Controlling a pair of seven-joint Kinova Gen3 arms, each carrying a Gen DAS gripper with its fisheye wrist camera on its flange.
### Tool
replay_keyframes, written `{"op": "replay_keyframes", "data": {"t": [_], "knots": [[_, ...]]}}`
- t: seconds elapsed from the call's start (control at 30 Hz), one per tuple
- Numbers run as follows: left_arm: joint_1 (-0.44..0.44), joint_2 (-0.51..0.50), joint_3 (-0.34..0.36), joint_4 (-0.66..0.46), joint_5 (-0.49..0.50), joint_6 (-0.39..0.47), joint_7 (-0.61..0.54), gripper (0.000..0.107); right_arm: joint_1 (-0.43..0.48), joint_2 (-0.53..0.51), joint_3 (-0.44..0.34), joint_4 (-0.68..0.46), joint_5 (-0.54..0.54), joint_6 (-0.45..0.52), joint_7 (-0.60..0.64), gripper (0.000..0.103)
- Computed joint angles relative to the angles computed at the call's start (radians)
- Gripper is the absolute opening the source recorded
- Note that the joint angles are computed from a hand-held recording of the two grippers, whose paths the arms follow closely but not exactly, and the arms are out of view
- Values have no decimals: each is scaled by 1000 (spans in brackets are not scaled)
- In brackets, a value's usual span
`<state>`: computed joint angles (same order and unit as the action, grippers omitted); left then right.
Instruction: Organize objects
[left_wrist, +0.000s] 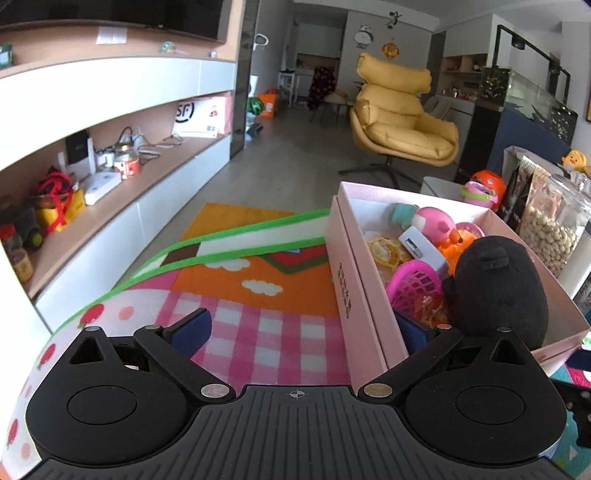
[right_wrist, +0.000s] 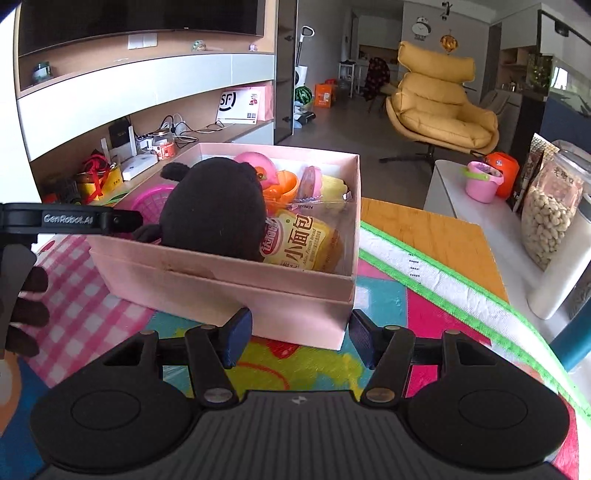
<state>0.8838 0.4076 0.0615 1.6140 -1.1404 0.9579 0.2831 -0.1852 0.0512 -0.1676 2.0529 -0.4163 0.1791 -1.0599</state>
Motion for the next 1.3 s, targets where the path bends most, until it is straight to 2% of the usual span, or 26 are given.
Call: {"op": "replay_keyframes", "data": {"t": [0.03,0.1,0.17,0.2,0.27,0.33,0.4,0.47,0.53,0.6,0.67,0.77,0.83,0.93,1.03,1.13,1.3], "knots": [[21,3,-3,-4,-14,28,12,102,6,-14,-4,9,-11,6,9,59],[108,8,-38,-4,-52,109,71,102,-3,-57,17,44,-52,16,36,73],[192,8,-49,12,-101,191,143,102,18,-113,-2,104,-36,-9,-2,97],[211,6,-31,21,-120,226,172,102,49,-148,-36,144,-10,-32,-42,102],[232,10,43,38,-152,301,240,102,60,-202,-47,205,53,-56,-124,103],[264,24,90,47,-146,329,290,102,30,-229,-14,235,83,-33,-163,103],[254,28,135,47,-106,294,288,102,67,-226,-42,247,134,-13,-235,103],[255,37,140,32,-57,251,266,102,141,-211,-109,242,194,8,-311,103],[253,59,135,-16,-7,268,202,102,149,-206,-119,232,235,15,-364,103],[275,74,102,-53,25,289,169,102,94,-203,-65,244,247,-6,-378,103],[254,74,111,-62,49,264,138,102,51,-203,-24,255,238,-20,-376,103],[267,92,89,-100,89,278,63,102,79,-206,-65,279,311,-67,-461,103],[270,117,82,-138,111,301,6,102,49,-209,-43,314,325,-124,-474,103],[288,116,56,-130,122,286,9,102,84,-199,-77,304,376,-128,-519,103],[296,119,46,-136,128,287,6,102,74,-187,-68,299,406,-136,-543,103],[301,126,39,-149,135,296,1,103,-1,-181,7,299,409,-140,-539,103],[307,137,30,-169,144,312,1,103,-3,-179,8,297,424,-141,-553,103]]}}
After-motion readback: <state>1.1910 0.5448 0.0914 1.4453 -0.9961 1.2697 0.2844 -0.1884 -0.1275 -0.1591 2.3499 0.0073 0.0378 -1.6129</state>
